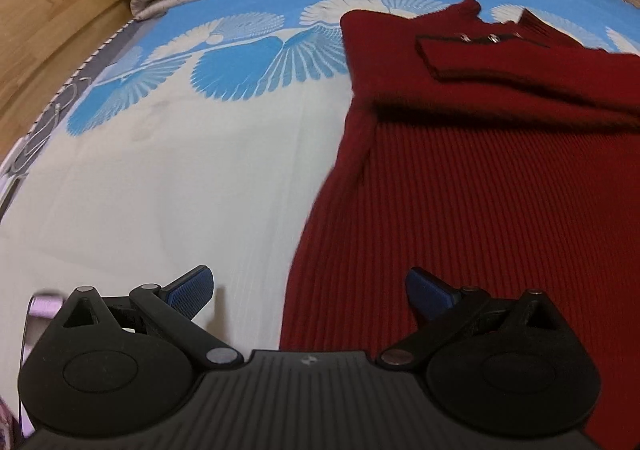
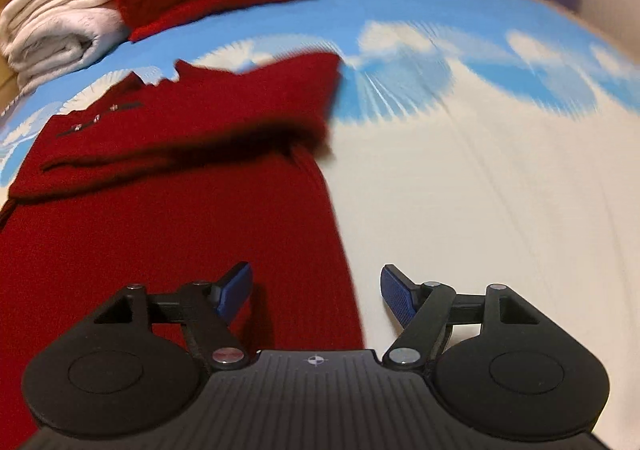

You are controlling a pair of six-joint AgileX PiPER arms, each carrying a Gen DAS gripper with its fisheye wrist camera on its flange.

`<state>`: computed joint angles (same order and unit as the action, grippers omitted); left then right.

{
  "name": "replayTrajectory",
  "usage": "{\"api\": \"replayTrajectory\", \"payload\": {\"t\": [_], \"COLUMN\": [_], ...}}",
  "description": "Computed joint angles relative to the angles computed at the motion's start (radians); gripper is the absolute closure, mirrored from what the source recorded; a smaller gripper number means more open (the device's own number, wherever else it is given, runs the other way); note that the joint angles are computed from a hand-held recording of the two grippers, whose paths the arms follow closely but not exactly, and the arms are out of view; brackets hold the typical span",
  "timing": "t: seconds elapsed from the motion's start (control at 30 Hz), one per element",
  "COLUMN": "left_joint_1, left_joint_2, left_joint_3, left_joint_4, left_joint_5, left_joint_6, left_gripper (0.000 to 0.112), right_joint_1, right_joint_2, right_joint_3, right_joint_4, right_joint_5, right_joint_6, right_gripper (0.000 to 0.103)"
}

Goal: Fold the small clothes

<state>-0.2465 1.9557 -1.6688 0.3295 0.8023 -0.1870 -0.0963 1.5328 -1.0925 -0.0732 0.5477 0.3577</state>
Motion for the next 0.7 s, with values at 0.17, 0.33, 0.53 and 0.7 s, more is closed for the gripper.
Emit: {"api": "replayTrajectory", "payload": {"t": [0.17,0.33,0.53,0.7], "left_joint_1": [0.021,0.101,0.170,0.195], "left_joint_2": [-0.186,-0.320,-0.433,-0.500], "left_joint_3": [0.282,0.429,0.528,0.578], "left_joint_4": [-0.025,-0.210,-0.369,-0.452], "left_joint_5": [-0.090,-0.090,-0.049,-0.001], "left_joint_6": [-0.087,-0.005,0.159,0.251], "left_gripper": [0.009,0.009,0.009,0.010], "right_joint_1": [-0.041,-0.030,-0.153,-0.261], "right_joint_2": [-0.173,-0.265,-0.408,-0.474], "right_joint_3": [0.180,0.266,0.363,0.401], "right_joint_4": [0.062,0.072,0.387,0.635], "right_joint_5": [0.026,0.026,0.080,0.191], "right_joint_6": [0.024,0.000,-0.254,-0.484], "right_gripper": [0.030,0.029,0.025,0.025]}}
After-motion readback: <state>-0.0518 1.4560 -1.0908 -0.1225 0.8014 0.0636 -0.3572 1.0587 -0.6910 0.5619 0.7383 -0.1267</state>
